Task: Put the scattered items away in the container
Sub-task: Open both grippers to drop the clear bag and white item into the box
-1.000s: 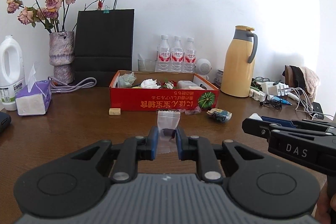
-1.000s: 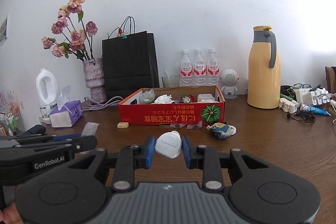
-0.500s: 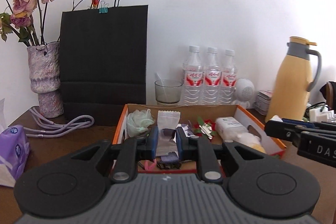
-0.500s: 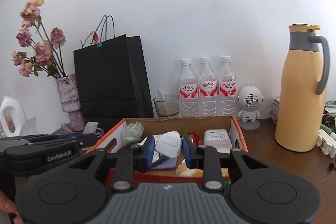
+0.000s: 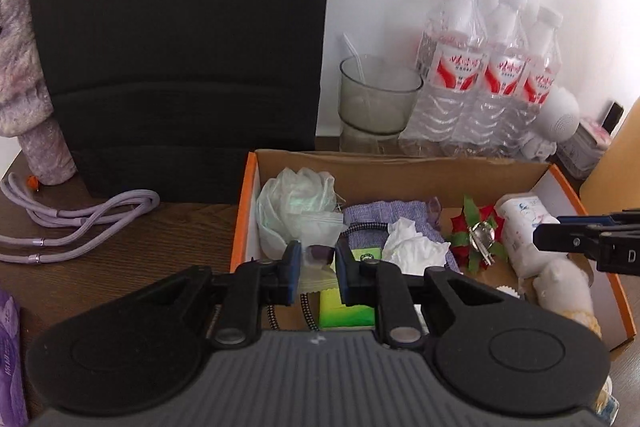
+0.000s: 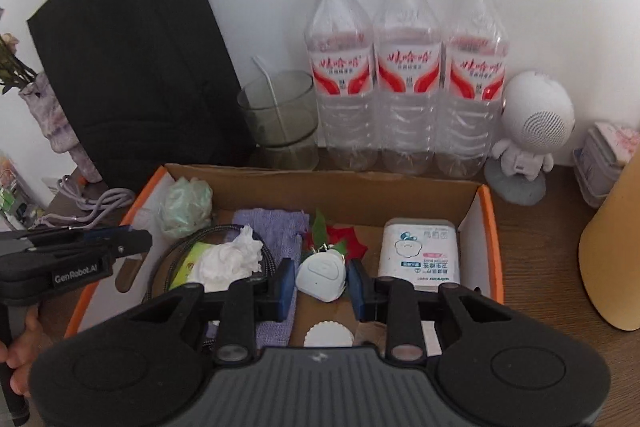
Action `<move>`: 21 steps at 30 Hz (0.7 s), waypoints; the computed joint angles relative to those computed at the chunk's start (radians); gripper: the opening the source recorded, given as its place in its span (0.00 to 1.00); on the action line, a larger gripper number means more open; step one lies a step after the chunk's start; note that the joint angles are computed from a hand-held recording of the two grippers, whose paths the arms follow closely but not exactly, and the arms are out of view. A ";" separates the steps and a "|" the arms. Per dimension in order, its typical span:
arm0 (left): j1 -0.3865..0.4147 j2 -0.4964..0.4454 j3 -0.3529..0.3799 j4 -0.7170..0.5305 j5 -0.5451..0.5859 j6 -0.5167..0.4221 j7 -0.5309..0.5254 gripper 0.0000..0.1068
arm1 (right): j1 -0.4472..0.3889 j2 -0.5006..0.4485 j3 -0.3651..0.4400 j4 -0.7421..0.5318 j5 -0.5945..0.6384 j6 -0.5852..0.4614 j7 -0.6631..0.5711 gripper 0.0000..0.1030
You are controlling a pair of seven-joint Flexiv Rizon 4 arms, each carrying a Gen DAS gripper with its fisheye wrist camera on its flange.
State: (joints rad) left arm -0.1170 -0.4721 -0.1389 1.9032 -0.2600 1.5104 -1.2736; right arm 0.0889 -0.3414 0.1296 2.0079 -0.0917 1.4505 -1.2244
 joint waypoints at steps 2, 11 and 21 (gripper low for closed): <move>-0.041 -0.017 0.053 -0.060 0.017 -0.115 -0.023 0.18 | -0.051 -0.035 0.068 -0.093 0.052 -0.149 -0.056 0.26; -0.044 -0.043 0.078 -0.141 0.045 -0.311 -0.068 0.26 | 0.044 -0.114 -0.017 -0.186 0.004 -0.360 0.003 0.27; -0.056 0.049 0.071 -0.100 0.012 -0.359 -0.073 0.59 | 0.039 0.015 -0.022 -0.120 0.003 -0.363 0.053 0.57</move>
